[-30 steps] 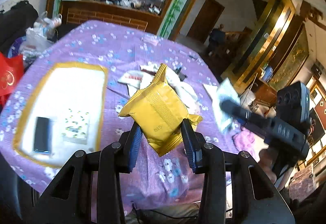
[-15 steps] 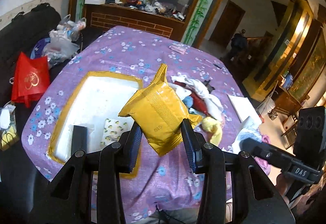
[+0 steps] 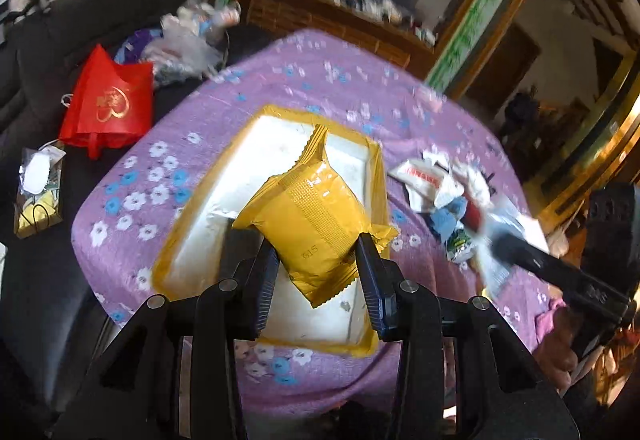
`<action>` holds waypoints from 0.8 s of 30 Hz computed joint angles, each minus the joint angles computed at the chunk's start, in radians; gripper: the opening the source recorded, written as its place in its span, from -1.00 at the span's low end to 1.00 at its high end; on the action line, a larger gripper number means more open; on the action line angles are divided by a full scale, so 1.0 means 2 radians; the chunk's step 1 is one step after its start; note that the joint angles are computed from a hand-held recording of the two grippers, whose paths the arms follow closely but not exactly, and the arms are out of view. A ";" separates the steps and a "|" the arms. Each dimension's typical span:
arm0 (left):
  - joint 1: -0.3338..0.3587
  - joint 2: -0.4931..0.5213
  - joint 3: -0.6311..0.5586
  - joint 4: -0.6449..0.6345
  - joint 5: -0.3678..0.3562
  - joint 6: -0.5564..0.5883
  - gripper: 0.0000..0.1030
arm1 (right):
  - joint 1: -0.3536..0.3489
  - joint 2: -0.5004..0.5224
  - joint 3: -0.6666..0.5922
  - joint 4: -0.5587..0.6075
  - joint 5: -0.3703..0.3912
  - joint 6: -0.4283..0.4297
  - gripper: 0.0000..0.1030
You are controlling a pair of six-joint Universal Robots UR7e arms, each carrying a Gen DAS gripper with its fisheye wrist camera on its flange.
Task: Organize soft objects
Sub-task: 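Carry yellow packet and desiccant packet over the foam tray and release both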
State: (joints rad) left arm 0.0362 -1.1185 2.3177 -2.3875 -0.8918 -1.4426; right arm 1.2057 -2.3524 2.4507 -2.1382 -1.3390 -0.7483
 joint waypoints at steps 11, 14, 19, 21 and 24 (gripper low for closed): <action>0.076 0.068 -0.070 -0.018 -0.035 0.179 -0.25 | 0.070 0.081 0.060 -0.203 -0.104 0.146 -0.49; 0.054 0.060 -0.081 0.027 -0.026 0.177 -0.25 | 0.061 -0.007 0.075 -0.154 -0.089 0.132 -0.49; 0.038 0.037 -0.064 0.042 -0.020 0.147 -0.25 | 0.098 -0.001 0.070 -0.159 -0.111 0.155 -0.49; 0.050 0.034 -0.066 0.051 -0.014 0.150 -0.25 | 0.141 0.056 0.058 -0.195 -0.146 0.172 -0.49; 0.086 0.037 -0.071 0.050 -0.022 0.173 -0.25 | 0.165 0.140 0.046 -0.253 -0.174 0.192 -0.49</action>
State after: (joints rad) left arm 0.2086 -1.0445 2.1759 -2.2871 -0.9358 -1.0959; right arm 1.5348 -2.0727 2.5420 -2.6441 -1.6868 -0.3643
